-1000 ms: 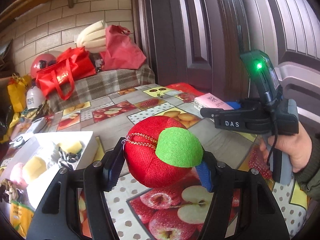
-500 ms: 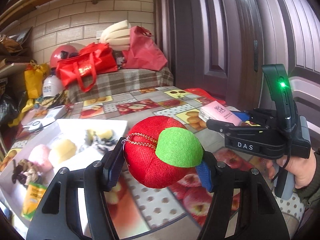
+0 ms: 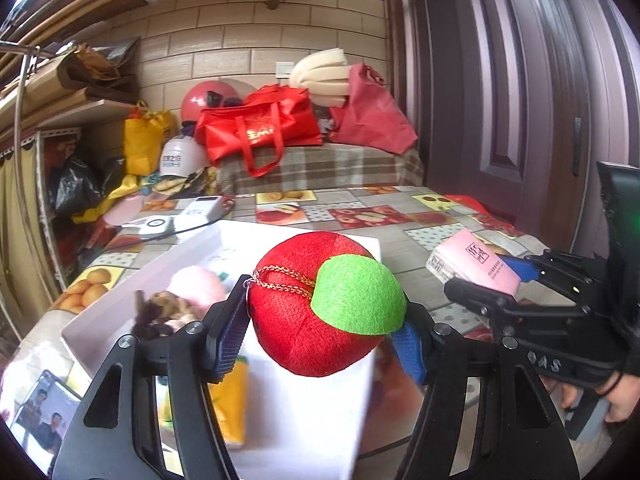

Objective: Organize soft objects
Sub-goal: 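Carry plush apple with left tool while right tool carries tissue pack over tray, then open left tool to drop apple while right tool releases tissue pack in tray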

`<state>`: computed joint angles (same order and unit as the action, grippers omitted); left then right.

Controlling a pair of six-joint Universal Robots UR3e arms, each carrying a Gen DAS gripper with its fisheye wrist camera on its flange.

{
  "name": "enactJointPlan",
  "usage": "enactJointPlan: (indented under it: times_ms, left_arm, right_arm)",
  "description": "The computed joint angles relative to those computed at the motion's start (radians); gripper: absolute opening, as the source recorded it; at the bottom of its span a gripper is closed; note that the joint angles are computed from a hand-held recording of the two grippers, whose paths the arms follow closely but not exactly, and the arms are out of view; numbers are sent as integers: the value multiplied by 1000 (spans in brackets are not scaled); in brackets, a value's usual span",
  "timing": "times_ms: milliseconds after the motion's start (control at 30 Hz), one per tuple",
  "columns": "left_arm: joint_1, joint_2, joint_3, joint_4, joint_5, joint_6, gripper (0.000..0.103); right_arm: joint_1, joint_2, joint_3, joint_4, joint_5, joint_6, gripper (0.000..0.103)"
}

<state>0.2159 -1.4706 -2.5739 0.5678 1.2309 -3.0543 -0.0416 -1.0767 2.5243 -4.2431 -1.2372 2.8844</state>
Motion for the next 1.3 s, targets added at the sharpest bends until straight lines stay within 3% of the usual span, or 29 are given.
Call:
enactJointPlan:
  times_ms: [200,400,533,700,867,1100,1267,1300]
  left_arm:
    - [187,77,-53,-64,-117,16,64]
    - [331,98,-34,-172,-185,-21,65]
    - [346,56,38,-286,-171,-46,65]
    - [304,4,97,-308,-101,-53,65]
    - [276,-15,127,-333,-59,-51,65]
    - [262,-25,158,-389,-31,-42,65]
    - [239,-34,171,-389,4,-49,65]
    - [236,-34,170,-384,9,-49,68]
  right_arm:
    - [187,49,-91,17,-80,-35,50]
    - [316,68,-218,150,-137,-33,50]
    - [352,70,-285,249,-145,-56,50]
    - [357,58,-349,407,-110,-94,50]
    - [406,68,-447,584,-173,-130,50]
    - [411,133,-613,668,-303,-70,50]
    - [383,119,-598,659,-280,-26,50]
    - [385,119,-596,656,-281,-25,56]
